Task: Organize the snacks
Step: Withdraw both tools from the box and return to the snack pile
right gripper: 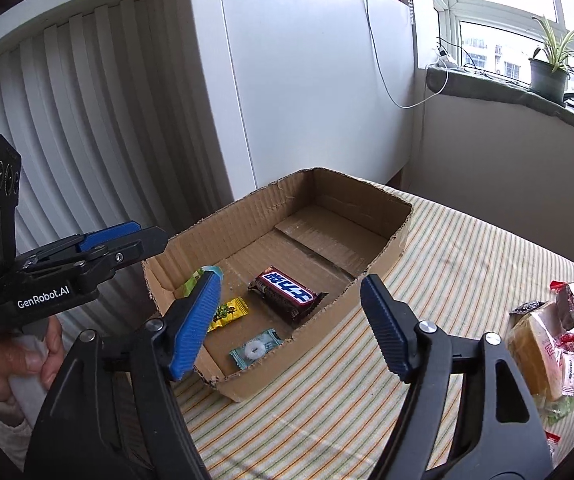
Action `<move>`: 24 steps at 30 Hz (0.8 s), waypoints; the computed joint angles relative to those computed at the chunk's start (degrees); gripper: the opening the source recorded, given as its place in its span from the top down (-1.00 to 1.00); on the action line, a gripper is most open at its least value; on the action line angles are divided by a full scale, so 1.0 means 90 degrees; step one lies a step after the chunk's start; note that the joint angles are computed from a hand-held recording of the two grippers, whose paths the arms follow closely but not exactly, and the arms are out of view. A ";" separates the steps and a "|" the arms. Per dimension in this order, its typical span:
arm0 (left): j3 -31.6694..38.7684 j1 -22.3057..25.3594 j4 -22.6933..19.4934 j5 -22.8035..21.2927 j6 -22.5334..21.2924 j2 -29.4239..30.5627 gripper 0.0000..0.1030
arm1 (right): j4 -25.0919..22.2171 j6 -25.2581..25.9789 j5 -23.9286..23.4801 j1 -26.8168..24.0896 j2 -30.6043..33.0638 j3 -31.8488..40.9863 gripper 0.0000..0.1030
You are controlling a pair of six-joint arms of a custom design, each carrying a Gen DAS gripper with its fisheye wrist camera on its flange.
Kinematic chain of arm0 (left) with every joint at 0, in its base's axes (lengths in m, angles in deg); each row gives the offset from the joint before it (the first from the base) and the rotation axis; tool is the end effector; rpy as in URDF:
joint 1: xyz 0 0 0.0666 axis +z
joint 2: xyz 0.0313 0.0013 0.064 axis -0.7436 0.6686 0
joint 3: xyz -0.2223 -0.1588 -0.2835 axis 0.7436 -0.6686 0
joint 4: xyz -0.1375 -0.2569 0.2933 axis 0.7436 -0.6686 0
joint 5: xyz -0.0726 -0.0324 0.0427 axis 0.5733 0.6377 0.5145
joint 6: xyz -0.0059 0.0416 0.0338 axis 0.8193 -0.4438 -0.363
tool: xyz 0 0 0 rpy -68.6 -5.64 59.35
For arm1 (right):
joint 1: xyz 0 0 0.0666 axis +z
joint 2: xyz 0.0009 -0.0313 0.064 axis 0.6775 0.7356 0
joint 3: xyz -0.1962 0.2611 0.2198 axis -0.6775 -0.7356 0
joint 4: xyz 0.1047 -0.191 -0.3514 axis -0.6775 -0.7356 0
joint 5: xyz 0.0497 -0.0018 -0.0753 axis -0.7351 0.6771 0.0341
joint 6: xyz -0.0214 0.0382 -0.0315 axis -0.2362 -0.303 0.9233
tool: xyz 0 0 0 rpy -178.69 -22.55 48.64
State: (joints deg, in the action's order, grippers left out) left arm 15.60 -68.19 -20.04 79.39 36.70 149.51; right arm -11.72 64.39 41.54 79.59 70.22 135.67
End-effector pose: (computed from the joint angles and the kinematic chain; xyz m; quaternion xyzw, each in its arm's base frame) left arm 0.5659 -0.2176 0.4515 0.1426 0.8622 -0.2269 0.4299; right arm 0.4947 0.3568 0.4822 -0.0308 0.8897 0.0890 0.4468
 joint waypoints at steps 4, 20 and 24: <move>0.0034 -0.0148 -0.0065 -0.0144 -0.0069 -0.0091 -0.10 | 0.0102 -0.0096 0.0163 0.0013 -0.0367 -0.0425 -0.48; 0.0538 -0.1499 -0.0507 -0.0557 -0.0749 0.0109 -0.26 | 0.0204 -0.1584 0.1080 -0.0617 -0.3101 -0.3388 -0.49; 0.0800 -0.1861 -0.0697 -0.0517 -0.0948 0.0314 -0.26 | -0.0326 -0.2090 0.1429 -0.0850 -0.3790 -0.3944 -0.49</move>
